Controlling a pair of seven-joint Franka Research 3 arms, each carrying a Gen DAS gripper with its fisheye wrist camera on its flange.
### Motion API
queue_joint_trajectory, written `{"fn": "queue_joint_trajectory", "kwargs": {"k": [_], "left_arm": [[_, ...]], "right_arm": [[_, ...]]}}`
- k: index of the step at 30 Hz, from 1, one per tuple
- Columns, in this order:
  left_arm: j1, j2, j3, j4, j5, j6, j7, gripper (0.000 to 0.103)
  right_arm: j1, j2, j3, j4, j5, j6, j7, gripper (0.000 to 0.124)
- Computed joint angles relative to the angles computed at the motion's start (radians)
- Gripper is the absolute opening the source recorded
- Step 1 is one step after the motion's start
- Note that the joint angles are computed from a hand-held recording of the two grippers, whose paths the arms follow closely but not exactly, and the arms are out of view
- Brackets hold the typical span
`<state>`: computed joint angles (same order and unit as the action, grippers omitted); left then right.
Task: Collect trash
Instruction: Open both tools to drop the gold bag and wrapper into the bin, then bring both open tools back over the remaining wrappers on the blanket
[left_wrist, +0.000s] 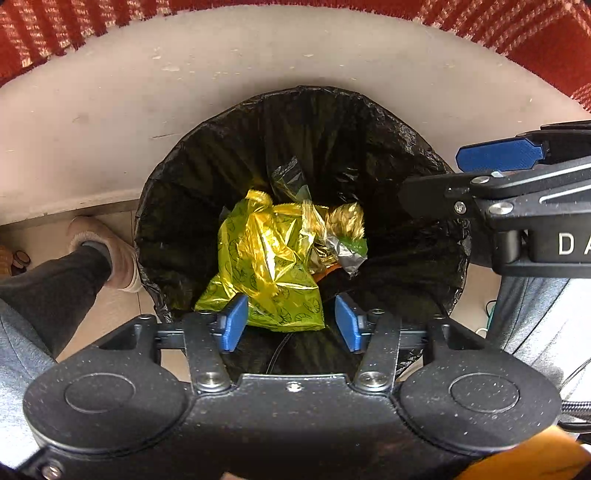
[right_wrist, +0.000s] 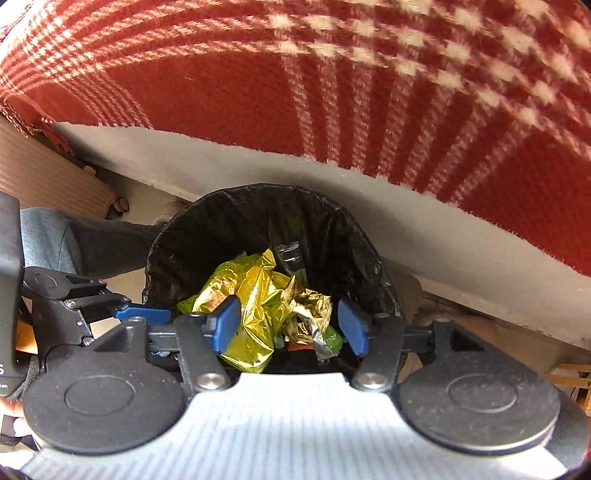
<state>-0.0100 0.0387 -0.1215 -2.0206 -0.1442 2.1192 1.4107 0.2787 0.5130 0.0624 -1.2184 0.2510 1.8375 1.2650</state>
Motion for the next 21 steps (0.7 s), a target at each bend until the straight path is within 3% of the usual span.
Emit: {"fn": "queue_joint_trajectory", "kwargs": {"k": [6, 10, 15, 21], "left_arm": [[0.002, -0.01, 0.002, 0.01, 0.004, -0.008, 0.011, 0.054], [-0.003, -0.071, 0.003, -0.029, 0.02, 0.06, 0.059, 0.057], [-0.018, -0.178, 0.02, -0.091, 0.023, 0.159, 0.136, 0.076], [-0.039, -0.287, 0.05, -0.13, 0.01, 0.243, 0.192, 0.081]], "right_arm": [[-0.014, -0.002, 0.002, 0.016, 0.017, -0.009, -0.016, 0.078], [-0.026, -0.044, 0.008, -0.01, 0.037, 0.007, -0.058, 0.081], [-0.042, -0.114, 0.011, -0.055, 0.073, 0.046, -0.12, 0.085], [-0.067, -0.188, 0.024, -0.079, 0.16, 0.083, -0.217, 0.087]]}}
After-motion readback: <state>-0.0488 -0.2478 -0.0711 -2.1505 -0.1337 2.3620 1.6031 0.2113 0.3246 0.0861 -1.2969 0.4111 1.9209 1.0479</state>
